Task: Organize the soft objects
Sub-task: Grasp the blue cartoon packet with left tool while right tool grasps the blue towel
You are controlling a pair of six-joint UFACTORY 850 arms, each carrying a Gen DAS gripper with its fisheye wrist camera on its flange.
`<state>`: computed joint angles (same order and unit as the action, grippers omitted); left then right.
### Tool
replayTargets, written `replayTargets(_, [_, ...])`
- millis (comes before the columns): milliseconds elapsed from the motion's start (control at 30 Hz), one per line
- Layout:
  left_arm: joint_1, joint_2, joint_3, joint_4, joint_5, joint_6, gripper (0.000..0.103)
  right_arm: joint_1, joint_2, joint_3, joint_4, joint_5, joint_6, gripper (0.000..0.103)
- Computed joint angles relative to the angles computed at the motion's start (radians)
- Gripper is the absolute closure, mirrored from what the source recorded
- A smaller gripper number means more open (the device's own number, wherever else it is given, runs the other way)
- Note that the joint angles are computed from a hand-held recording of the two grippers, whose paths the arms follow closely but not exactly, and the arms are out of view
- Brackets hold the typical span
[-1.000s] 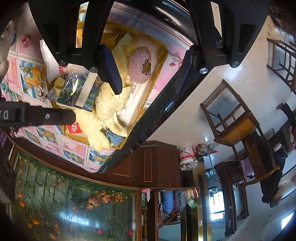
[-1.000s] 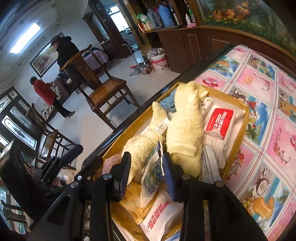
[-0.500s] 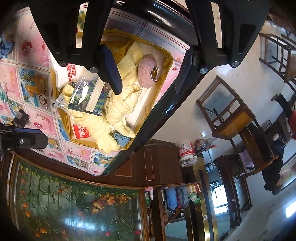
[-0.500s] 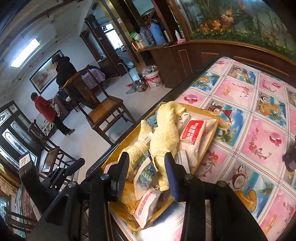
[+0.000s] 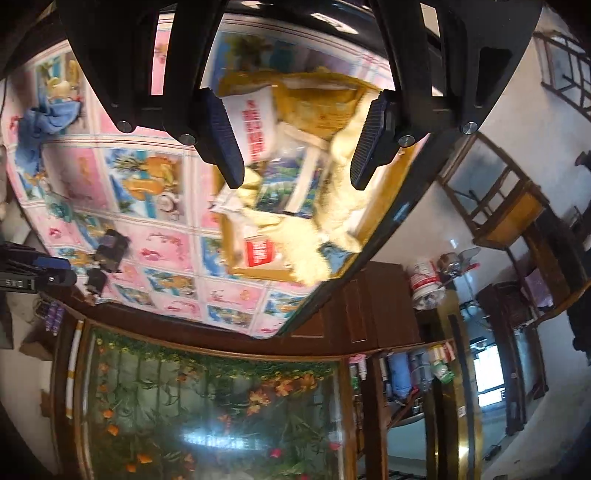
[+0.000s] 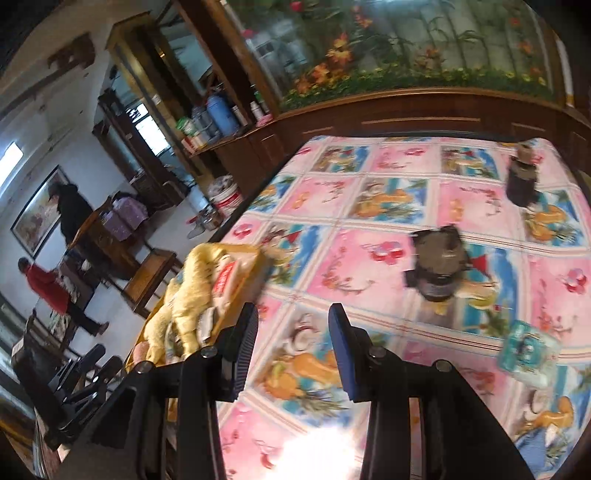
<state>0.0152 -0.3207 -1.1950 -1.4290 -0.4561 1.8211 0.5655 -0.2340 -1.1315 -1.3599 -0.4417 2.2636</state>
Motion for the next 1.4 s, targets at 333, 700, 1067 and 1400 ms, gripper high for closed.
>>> replayTargets(333, [-0.076,0.008,0.023,0.176,-0.138,-0.08,0.043,-0.123,0.122,0.195,0.3,-0.097,-0.179,0.063])
replayTargets(700, [-0.091,-0.026,-0.011,0.264,-0.154,-0.185,0.043,-0.143,0.028,0.176,0.549,-0.04,-0.506,0.062])
replayTargets(1067, [-0.108,-0.055,-0.063,0.412,-0.3,-0.33,0.043,-0.041,-0.015,0.099,0.73,0.248,-0.778,0.064])
replayTargets(1400, [-0.168,-0.098,-0.076,0.491,-0.304,-0.338,0.043,0.19,0.281,0.332,0.509,0.025,-0.333,0.058])
